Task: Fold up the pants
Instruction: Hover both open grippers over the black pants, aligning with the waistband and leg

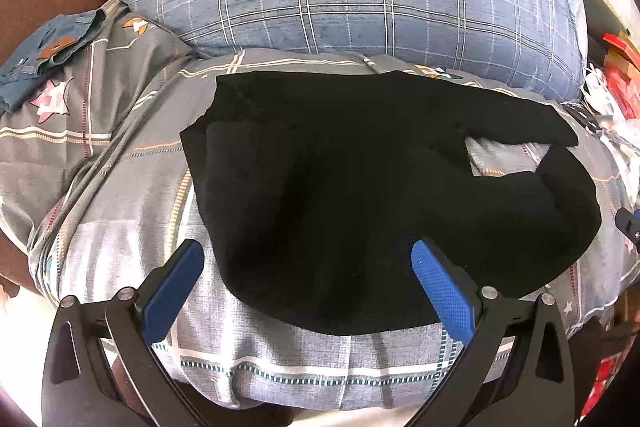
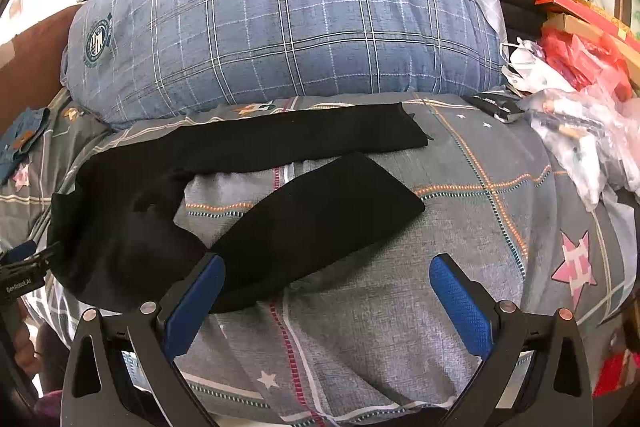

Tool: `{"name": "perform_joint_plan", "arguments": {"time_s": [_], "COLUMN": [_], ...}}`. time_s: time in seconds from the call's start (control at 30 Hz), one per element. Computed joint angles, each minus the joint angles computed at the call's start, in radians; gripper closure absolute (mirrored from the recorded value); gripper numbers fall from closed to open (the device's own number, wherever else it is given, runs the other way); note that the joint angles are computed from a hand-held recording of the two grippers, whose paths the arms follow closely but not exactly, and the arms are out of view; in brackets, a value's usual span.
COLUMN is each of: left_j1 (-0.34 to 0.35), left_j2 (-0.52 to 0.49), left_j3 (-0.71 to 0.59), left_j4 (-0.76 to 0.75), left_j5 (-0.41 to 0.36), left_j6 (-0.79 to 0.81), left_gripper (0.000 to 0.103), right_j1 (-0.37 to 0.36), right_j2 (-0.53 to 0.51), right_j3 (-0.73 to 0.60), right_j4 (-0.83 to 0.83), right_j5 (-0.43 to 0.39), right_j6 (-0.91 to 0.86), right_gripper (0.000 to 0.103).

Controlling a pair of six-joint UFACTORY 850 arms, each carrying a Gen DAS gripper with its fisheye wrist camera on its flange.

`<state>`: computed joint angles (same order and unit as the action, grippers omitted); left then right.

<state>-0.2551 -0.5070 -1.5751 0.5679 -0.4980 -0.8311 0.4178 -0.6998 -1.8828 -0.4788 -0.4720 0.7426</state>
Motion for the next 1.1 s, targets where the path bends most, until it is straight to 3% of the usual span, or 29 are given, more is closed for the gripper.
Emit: {"name": "perform_joint_plan", "arguments": {"time_s": [1.1], "left_j1": [-0.017], "left_j2": [-0.057], "left_j3": [-0.1], "left_j4": [-0.123], "left_j5": [-0.063], "left_j6": [0.121], "left_gripper": [0.0], "right_j1": [-0.022], "right_j2": [0.015], "right_j3": [0.033], "right_j4": [0.06], "right_j5": [0.019], "right_j6": [-0.023], "right_gripper": [0.0]}}
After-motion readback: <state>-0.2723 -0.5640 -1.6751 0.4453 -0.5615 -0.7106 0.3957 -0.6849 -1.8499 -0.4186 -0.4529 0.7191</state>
